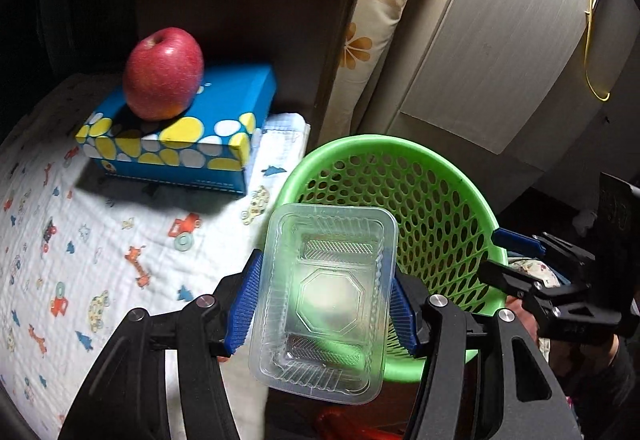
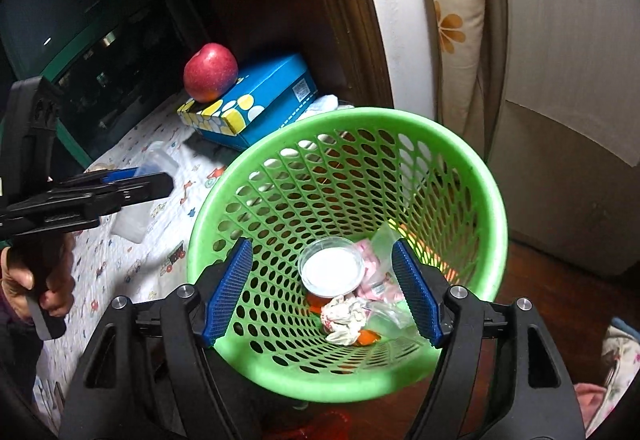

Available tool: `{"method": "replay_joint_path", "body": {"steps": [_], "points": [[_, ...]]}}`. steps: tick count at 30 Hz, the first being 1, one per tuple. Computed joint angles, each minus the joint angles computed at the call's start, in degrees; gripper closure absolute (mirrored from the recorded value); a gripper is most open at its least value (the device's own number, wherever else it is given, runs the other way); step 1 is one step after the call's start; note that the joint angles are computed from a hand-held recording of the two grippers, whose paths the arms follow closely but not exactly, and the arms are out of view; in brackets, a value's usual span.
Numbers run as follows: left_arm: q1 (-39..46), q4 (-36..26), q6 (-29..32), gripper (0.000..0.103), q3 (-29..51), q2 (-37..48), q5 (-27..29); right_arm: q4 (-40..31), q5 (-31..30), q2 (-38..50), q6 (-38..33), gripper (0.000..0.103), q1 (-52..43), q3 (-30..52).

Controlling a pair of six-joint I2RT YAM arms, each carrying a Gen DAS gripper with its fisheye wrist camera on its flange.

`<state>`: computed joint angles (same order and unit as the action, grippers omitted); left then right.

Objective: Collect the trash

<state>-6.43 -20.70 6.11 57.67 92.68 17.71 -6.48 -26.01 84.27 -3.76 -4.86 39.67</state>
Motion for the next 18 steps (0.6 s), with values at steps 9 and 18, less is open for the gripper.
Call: {"method": "replay_joint_path", "body": {"steps": [9, 18], "points": [[-4.9, 1.6, -4.8, 0.046, 2.5, 4.9, 0.2, -1.7, -2.3, -2.5, -1.4, 0.027, -3.1, -1.8], [-4.1, 3.9, -6.8, 0.023, -1.2, 1.9, 0.7, -1.9, -2.3, -3.4, -1.1, 0.026, -1.9, -3.0]]}}
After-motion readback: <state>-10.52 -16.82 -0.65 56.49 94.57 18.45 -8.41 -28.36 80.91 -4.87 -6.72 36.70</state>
